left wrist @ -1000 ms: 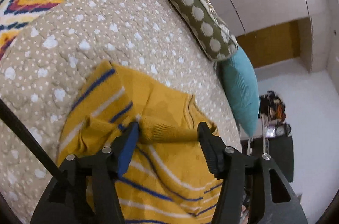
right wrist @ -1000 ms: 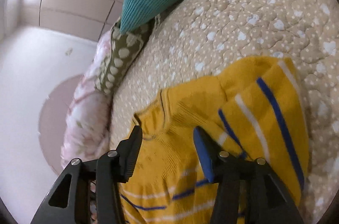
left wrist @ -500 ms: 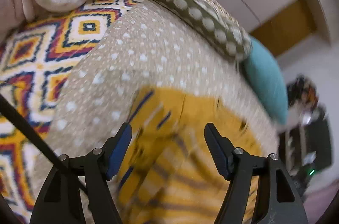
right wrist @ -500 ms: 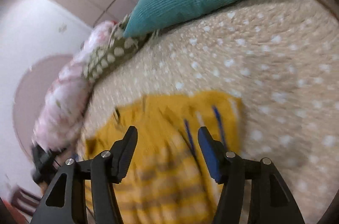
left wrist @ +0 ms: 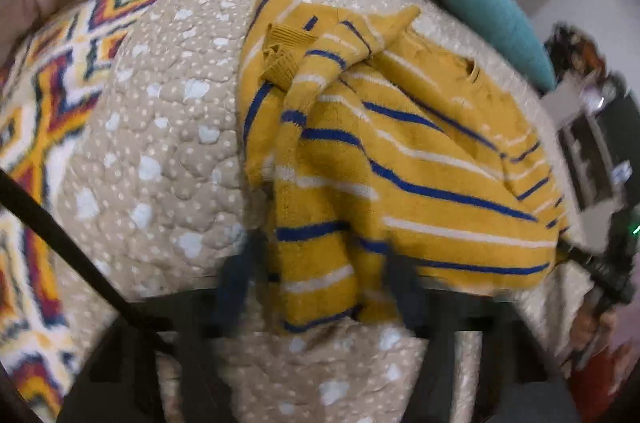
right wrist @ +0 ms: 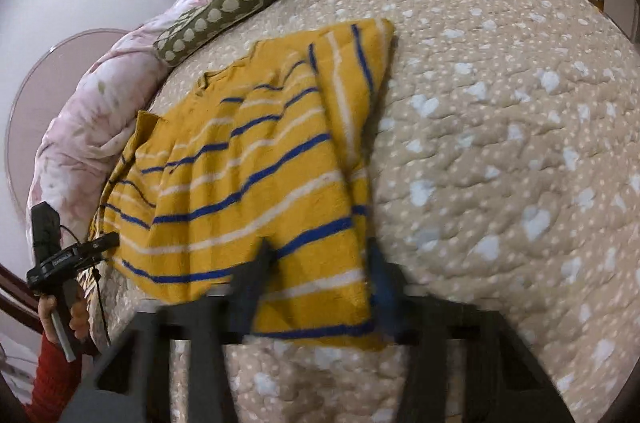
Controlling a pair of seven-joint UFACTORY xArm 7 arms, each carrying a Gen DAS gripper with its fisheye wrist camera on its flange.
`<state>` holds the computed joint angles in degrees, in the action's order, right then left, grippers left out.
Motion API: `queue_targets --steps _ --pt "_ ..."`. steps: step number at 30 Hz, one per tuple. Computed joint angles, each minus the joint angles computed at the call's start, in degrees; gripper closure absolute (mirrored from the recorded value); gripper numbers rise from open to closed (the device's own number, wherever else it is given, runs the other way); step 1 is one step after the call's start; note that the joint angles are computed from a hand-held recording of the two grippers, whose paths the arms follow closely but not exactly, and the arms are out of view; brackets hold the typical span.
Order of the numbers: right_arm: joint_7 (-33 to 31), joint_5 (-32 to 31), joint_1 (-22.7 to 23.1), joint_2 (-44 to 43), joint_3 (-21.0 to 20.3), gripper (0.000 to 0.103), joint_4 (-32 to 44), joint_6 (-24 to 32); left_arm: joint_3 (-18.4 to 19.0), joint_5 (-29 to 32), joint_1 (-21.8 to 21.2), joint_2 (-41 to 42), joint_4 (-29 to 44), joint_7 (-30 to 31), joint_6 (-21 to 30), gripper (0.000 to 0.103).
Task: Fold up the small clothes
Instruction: 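Fold the hem up toward the collar with both grippers, then release the hem and open both grippers above the folded sweater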
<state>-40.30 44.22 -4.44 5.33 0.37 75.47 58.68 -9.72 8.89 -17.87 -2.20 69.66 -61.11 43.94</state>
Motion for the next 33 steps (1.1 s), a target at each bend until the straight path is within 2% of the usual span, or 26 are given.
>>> queue_targets --steps 1,2,3,4,6,8,11,13,15,16,17,19,20,21,22,24,26,27,29,30,33 --pt "0.00 0.11 -0.09 0.17 -0.03 0.093 0.42 0.52 2.15 -1.49 -1.97 0.23 1.71 1.57 1.92 0.079" --pt "0.04 0.33 -0.39 0.16 -0.21 0.093 0.91 1.22 1.91 -0.59 -1.86 0.48 3.72 1.68 4.73 0.082" --pt "0.54 0.00 -0.71 0.07 -0.50 0.094 1.46 1.60 -0.37 2.72 -0.30 1.17 7.31 2.05 9.49 0.086" --pt "1.06 -0.66 -0.78 -0.06 -0.61 0.094 1.82 1.17 -0.64 4.85 -0.68 1.80 9.65 2.18 12.82 0.096" --pt "0.92 -1.22 -1.14 -0.45 -0.90 0.094 1.78 0.92 -1.03 10.00 -1.77 3.82 15.17 0.87 22.18 0.098" --pt "2.09 -3.18 -1.11 -0.21 -1.01 0.091 1.59 0.56 -0.76 11.79 -2.56 3.40 15.34 0.00 25.14 0.095" --pt "3.17 -4.26 -1.30 -1.40 -1.22 0.084 -0.53 -1.30 -0.37 8.94 -2.04 -2.90 7.37 -3.29 20.46 0.092" --pt "2.56 -2.89 -1.62 -3.83 -1.67 0.084 -2.41 -2.75 -1.58 10.05 -1.75 -5.17 5.09 -4.75 19.22 0.089" --pt "0.64 -2.50 -1.25 -7.52 -2.05 0.083 -4.44 -5.47 -3.38 13.47 -1.76 -5.34 5.32 -6.82 19.88 0.077" --pt "-0.12 -2.65 -0.75 -8.67 -2.22 0.076 -4.90 -6.69 -4.24 15.28 -1.91 -4.84 5.83 -8.37 19.64 0.064" --pt "-1.76 -2.66 0.02 -10.93 -2.12 0.063 -6.31 -9.64 -4.66 16.64 -2.06 -4.87 5.61 -9.73 18.88 0.053" --pt "-4.74 0.01 2.28 -14.10 -2.26 0.045 -8.71 -15.15 -5.13 19.42 -2.23 -4.47 4.73 -13.00 15.35 0.048" --pt "-7.18 3.00 3.95 -15.64 -2.47 0.041 -10.04 -17.92 -5.22 20.29 -2.35 -4.02 4.51 -14.12 14.09 0.048" --pt "-7.45 3.59 5.54 -16.14 -2.71 0.041 -10.36 -19.13 -5.27 21.71 -2.37 -3.12 4.18 -15.99 12.28 0.047" --pt "-5.67 1.78 5.55 -15.89 -0.64 0.041 -9.58 -18.81 -5.13 22.62 -2.47 -2.64 3.72 -17.46 11.39 0.047" --pt "-1.64 -4.02 8.30 -14.51 -0.26 0.043 -7.49 -17.07 -4.95 24.81 -2.77 -1.64 2.71 -21.37 11.00 0.047" --pt "1.48 -8.99 10.64 -12.50 1.77 0.068 -5.25 -15.79 -4.36 26.17 -3.01 -1.41 0.66 -24.24 9.95 0.047" --pt "2.64 -10.38 12.02 -10.88 2.77 0.071 -3.50 -14.67 -3.88 26.54 -2.91 -2.10 -1.87 -26.24 7.21 0.047" --pt "3.51 -10.87 14.43 -8.17 4.40 0.073 -1.19 -14.38 -3.67 28.67 -2.51 -3.39 -5.43 -29.96 3.04 0.046" --pt "4.03 -11.65 15.33 -6.89 5.11 0.073 -0.08 -14.89 -3.95 31.67 -2.12 -4.42 -7.59 -33.19 0.59 0.045" --pt "8.02 -17.43 19.04 -0.36 8.25 0.073 5.70 -16.50 -5.02 35.14 -1.53 -4.98 -8.69 -36.06 -0.19 0.045"
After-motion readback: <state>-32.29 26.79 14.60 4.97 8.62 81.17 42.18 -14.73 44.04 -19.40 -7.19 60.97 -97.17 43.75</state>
